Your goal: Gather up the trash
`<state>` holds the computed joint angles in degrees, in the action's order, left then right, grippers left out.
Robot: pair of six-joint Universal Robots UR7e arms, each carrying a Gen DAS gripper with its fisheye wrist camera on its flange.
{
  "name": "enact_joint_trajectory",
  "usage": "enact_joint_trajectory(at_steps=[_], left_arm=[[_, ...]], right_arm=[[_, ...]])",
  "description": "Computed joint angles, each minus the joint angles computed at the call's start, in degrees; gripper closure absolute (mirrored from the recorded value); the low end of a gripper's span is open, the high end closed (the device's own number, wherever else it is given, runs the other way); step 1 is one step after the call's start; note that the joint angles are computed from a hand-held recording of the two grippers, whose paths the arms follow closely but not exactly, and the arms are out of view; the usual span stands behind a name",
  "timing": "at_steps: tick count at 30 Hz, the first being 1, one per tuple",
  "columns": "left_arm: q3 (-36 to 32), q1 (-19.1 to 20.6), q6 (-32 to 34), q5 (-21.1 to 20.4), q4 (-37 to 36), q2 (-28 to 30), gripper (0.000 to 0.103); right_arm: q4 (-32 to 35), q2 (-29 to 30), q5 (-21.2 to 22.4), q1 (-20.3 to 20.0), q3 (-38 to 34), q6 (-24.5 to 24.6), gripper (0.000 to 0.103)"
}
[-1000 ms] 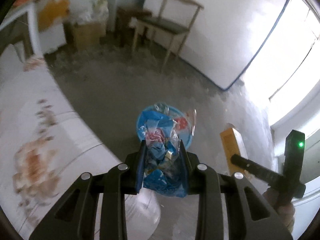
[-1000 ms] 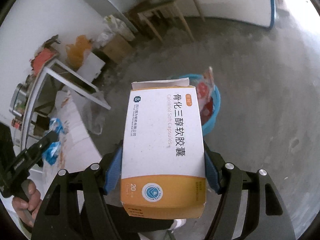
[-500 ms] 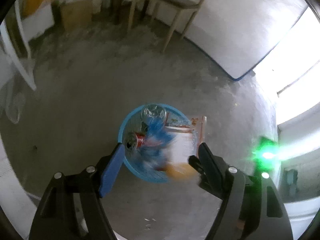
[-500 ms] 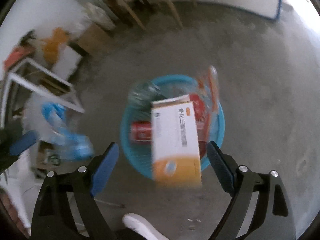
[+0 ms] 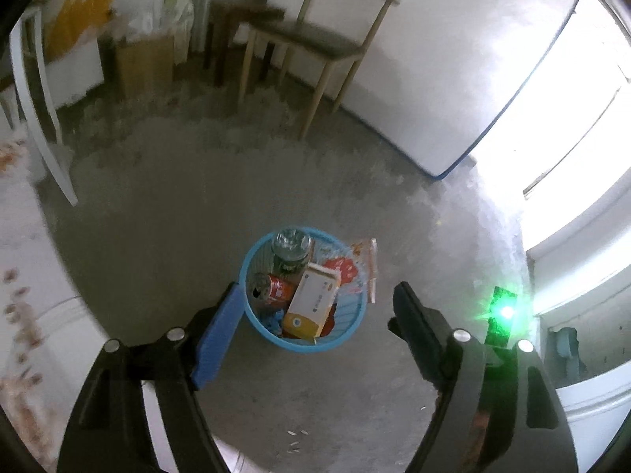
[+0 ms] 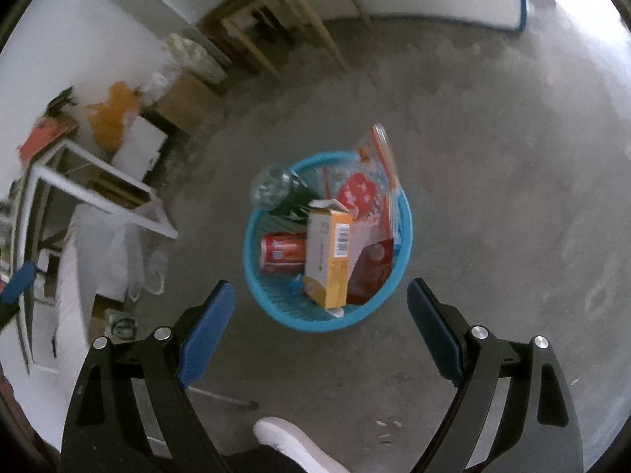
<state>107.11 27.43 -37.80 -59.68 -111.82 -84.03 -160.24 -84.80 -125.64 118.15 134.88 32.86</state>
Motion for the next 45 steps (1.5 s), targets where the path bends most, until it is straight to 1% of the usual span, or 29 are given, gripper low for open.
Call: enact_joint_trajectory(at_steps=[2,3,4,5,6,7,8,9,10,11,14,15,16,17,18,19,22,23,24,27,29,30,32,34,38,45], left_arm=[[0.31,-2.62,-0.69,1.38,2.08,-2.92,0.021],[0.93,-4.94,-1.31,2.29,3.71,-5.51,0.018],[1.43,-7.02,-2.63,3.38,5.46,-7.57,0.016],[1.75,-8.48,-3.92,4.21,7.14,-9.08,0.013],[2.11,-10.56,-5.95,5.25,9.56,-11.13,0.011],[2.6,-13.14,-9.1,6.32,12.62,-13.59,0.01],[2.86,-15.46,-12.4,7.17,15.94,-15.61,0.007],[2.85,-18.42,-17.14,8.27,20.6,-17.77,0.006],[2.83,-20.2,-20.3,8.87,23.43,-18.95,0.006],[2.61,-22.54,-25.01,9.56,27.76,-20.27,0.006],[1.66,-29.2,-40.33,10.43,41.58,-23.12,0.006],[1.42,-31.07,-44.37,10.33,45.34,-23.68,0.006],[1.2,-33.81,-49.96,10.12,49.94,-24.49,0.006],[0.89,-35.32,-53.15,9.76,52.42,-24.74,0.006],[0.36,-37.2,-57.76,8.87,56.2,-24.7,0.006],[0.2,-38.18,-60.18,8.26,58.19,-24.49,0.006],[-0.48,-42.2,-68.46,6.19,66.32,-23.85,0.006],[-0.75,-42.92,-70.29,5.77,68.42,-23.43,0.006],[-1.33,-44.13,-73.63,4.98,72.28,-22.32,0.006],[-2.46,-47.17,-81.36,2.87,80.08,-19.83,0.006],[-2.89,-48.95,-84.67,1.53,82.6,-18.92,0.006],[-3.03,-49.31,-85.87,0.47,83.26,-18.37,0.006],[-3.2,-49.45,-86.1,-1.42,83.23,-17.8,0.006],[-3.19,-49.3,-85.25,-3.19,82.95,-17.39,0.006],[-3.15,-49.56,-84.66,-3.84,83.76,-16.26,0.006],[-3.39,-49.34,-84.35,-3.33,83.83,-15.19,0.006]], right_arm=[[2.83,-1.32,-2.87,4.84,-0.82,-0.04,0.018],[3.59,-1.52,-3.85,6.58,-1.1,-0.25,0.018],[5.2,-1.75,-5.49,9.49,-1.78,-0.32,0.017],[6.12,-1.57,-6.75,11.45,-2.3,-0.47,0.014],[8.49,-1.27,-9.34,15.39,-3.51,-0.4,0.011],[9.58,-0.84,-10.77,17.39,-4.29,-0.54,0.01],[11.66,-0.14,-12.92,20.85,-5.56,-0.33,0.008],[13.16,0.66,-14.47,23.43,-6.58,-0.26,0.008],[14.14,1.67,-15.79,25.58,-7.3,-0.2,0.008],[15.6,2.76,-17.01,28.01,-8.42,-0.39,0.008],[19.07,5.39,-18.43,33.25,-11.18,-0.91,0.008],[19.11,6.41,-18.72,34.17,-11.71,-1.42,0.008],[20.8,7.22,-19.24,35.71,-12.68,-1.13,0.008],[21.12,7.81,-19.57,36.41,-12.95,-1.12,0.008],[21.11,8.65,-19.97,37.23,-13.17,-1.39,0.008],[22.51,9.42,-20.52,38.35,-13.84,-0.84,0.008],[27.63,11.28,-23.45,41.07,-15.38,2.1,0.008],[29.12,11.73,-24.3,41.69,-15.71,3.0,0.008],[30.2,11.95,-24.71,42.14,-15.82,3.85,0.008],[32.98,12.13,-25.18,43.21,-16.02,6.52,0.008],[35.79,12.22,-25.27,43.96,-16.59,9.6,0.008],[36.45,12.03,-24.61,43.99,-16.72,10.39,0.008],[35.21,11.35,-22.05,43.73,-16.52,10.42,0.008],[37.12,11.27,-20.89,43.91,-17.03,12.9,0.008],[41.11,11.68,-22.31,44.27,-17.71,15.66,0.008],[42.51,12.12,-23.17,44.76,-17.82,15.84,0.008]])
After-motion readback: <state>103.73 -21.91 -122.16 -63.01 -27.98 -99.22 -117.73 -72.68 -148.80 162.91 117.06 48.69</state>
